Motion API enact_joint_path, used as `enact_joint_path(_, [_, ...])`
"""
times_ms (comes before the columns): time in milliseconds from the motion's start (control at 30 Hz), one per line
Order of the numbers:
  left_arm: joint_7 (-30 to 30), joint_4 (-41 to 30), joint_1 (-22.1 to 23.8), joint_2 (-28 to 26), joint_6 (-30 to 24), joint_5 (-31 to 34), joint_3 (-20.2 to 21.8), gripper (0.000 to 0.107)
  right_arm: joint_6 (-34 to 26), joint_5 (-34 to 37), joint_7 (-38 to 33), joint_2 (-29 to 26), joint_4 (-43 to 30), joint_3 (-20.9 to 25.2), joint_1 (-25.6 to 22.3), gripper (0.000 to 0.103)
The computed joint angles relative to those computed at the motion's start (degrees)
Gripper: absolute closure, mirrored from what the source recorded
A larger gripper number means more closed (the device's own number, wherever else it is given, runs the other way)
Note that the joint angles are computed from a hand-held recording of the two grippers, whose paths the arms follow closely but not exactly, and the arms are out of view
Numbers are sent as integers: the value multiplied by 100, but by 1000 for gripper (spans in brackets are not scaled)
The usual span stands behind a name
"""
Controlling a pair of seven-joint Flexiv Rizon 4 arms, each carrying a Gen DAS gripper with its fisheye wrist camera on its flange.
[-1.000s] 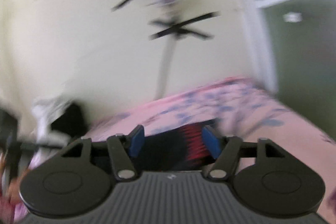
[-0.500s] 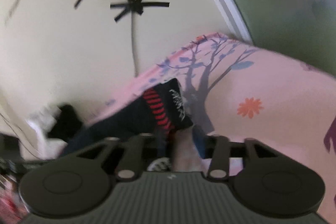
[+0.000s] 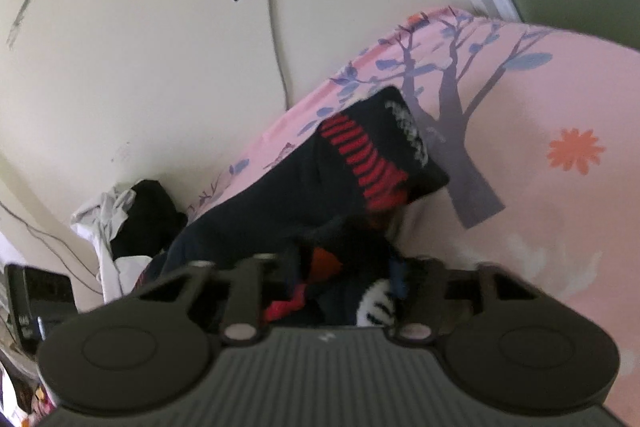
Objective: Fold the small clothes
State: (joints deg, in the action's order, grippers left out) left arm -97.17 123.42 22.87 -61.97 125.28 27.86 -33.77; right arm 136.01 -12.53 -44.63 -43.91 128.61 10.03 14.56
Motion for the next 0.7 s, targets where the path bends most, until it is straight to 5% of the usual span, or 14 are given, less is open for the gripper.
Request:
enact_joint_path(133, [-21,-11,114,-81,-61,41,-95,84,348,-154,301,108,-26,210,-169,80])
enact_joint_path(300, [-44,139,524,-260,26,334,-363,78,46,-180,-744,801,-157,-170,668,80])
enact_joint_path(400, [-53,482,943,-348,803,770,-292,67,-763,8,-1779,1089,-426,-466,1443,80])
enact_joint_path(467, [-154,843,924,-58,1616,702,129,51,-1239,-92,-2131,1086,-661,-414,1642,80])
enact_joint_path(567, [-295,1374,933,309,2602,473,758,44,-1893,-139,-2628,957,-1060,-495,2061,80])
enact_joint_path(700, [-652,1716,1074,476,3248,460,1255,37,-2733,-242,-3149,601,-1614,-639,2576,79])
